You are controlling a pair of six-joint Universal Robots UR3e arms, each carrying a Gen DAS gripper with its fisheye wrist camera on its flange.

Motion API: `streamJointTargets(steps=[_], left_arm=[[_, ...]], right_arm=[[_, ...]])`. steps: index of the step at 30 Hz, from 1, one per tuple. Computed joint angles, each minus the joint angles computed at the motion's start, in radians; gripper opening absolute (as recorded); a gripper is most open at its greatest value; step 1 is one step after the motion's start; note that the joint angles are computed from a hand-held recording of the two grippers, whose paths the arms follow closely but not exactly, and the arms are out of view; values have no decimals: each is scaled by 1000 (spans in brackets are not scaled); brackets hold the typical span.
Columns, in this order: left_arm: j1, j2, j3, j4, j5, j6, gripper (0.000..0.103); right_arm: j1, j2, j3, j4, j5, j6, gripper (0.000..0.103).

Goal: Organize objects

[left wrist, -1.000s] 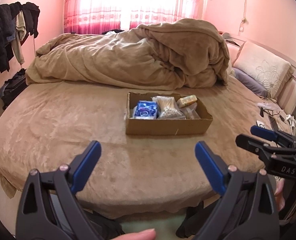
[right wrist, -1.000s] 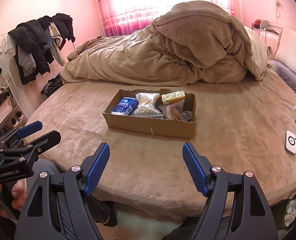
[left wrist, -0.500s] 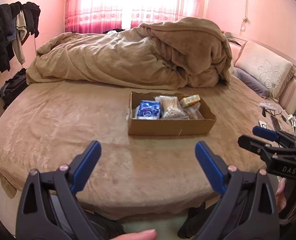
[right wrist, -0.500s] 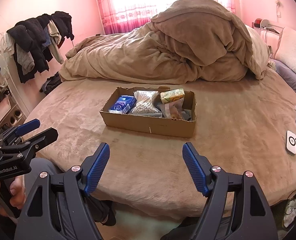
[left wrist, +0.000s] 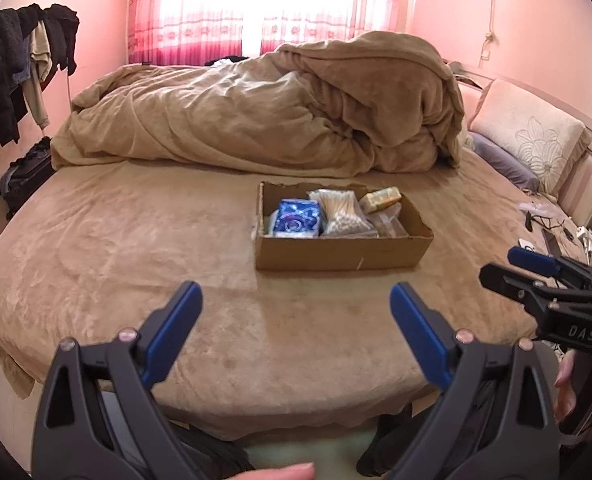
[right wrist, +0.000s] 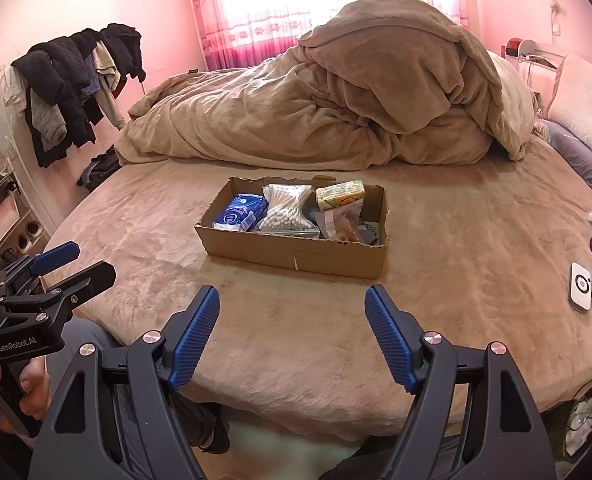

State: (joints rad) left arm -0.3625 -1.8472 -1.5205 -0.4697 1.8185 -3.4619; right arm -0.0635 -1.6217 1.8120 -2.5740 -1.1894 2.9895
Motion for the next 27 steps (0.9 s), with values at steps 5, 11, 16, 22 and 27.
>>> streamJointTargets(steps=[5,11,16,22,27], left_arm=[[0,2,-3,6,5,-6,96],[1,1,-3,8,17,-15,96],[0,-1,-1,11,11,-13,96],[5,-4,2,15,-2,-10,96],[11,-16,12,9,-12,-6,96]], right_arm=[[0,0,0,0,0,-1,78],[2,0,0,-1,-2,1,78],[-4,7,-10,2,2,-5,78],[-8,8,-16,7,3,-8,78],[-9,9,-21,14,1,-9,78]])
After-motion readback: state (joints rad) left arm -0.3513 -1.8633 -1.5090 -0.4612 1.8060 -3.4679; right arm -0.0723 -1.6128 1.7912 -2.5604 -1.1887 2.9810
